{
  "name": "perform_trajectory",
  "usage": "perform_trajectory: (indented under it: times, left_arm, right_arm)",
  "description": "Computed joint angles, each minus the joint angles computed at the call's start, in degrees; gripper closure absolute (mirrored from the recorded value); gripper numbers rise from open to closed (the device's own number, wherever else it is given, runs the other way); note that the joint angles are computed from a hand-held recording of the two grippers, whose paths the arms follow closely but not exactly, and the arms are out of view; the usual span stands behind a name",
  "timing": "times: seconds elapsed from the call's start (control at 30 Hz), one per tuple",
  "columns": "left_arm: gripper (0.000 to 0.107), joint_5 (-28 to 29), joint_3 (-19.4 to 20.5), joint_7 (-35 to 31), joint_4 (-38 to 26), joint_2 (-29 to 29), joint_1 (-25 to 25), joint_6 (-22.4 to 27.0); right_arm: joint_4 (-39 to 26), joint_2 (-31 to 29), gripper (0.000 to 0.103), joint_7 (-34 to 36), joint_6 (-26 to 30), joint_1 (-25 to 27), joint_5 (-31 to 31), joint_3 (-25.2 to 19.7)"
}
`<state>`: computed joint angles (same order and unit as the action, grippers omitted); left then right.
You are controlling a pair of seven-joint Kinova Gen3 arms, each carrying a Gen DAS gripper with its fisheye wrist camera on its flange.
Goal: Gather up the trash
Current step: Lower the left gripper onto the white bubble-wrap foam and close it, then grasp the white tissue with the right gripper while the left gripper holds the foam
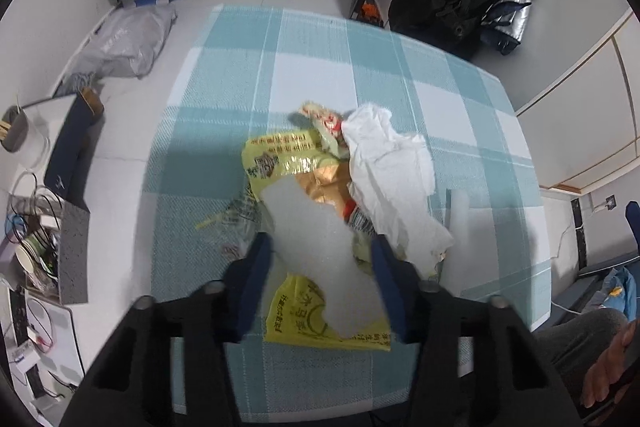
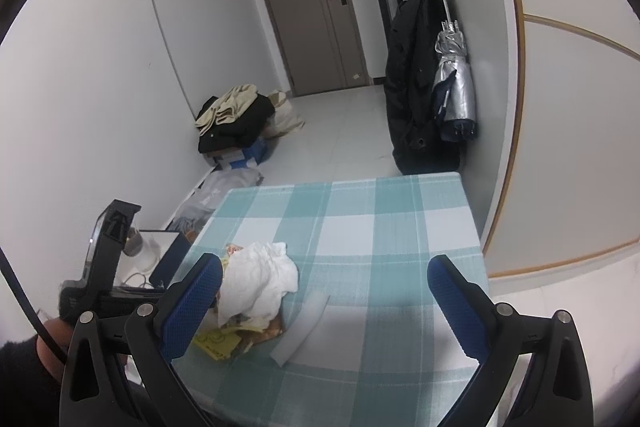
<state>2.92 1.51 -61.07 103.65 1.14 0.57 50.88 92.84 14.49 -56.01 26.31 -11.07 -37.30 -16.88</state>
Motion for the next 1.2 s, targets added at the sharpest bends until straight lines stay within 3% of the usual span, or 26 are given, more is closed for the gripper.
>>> perform_trajectory:
  times: [0.23,0.57,0.77,1.07,1.2]
  left_arm:
    - [0.073,-0.9,0.2,1.0,1.3,-1.9,0.1,-2.3]
    - [0.073,2.5,-0.8,-1.4,4.2,-6.3,-1.1,-7.0]
    - [0.073,4.4,-1.9,-1.8,7.0,-10.1,-2.5,-11.7]
    - [0.073,6.4,-3.1,-0.5,10.1,-12.7,-4.7,-17.1]
    - [0.073,7.2,-4.0,-1.3,10.6,-12.8,-4.8,-18.0]
  right_arm:
    - [1.0,-0.5,0.000,-1.4,-0.7,-1.1,1.9,0.6]
    - [-1.1,0.6,0.000,-5.3,1.0,-3.1,6.8,1.1]
    - [-10.5,6.0,0.000,-1.7,9.5,-3.1,7.0,-0.3]
    - [-26.3,17.8,0.000,-1.4,21.7,-9.5,12.3,0.2]
    - [-33.1,22.2,0.002,-7.3,28.1,-15.3,17.8,3.9]
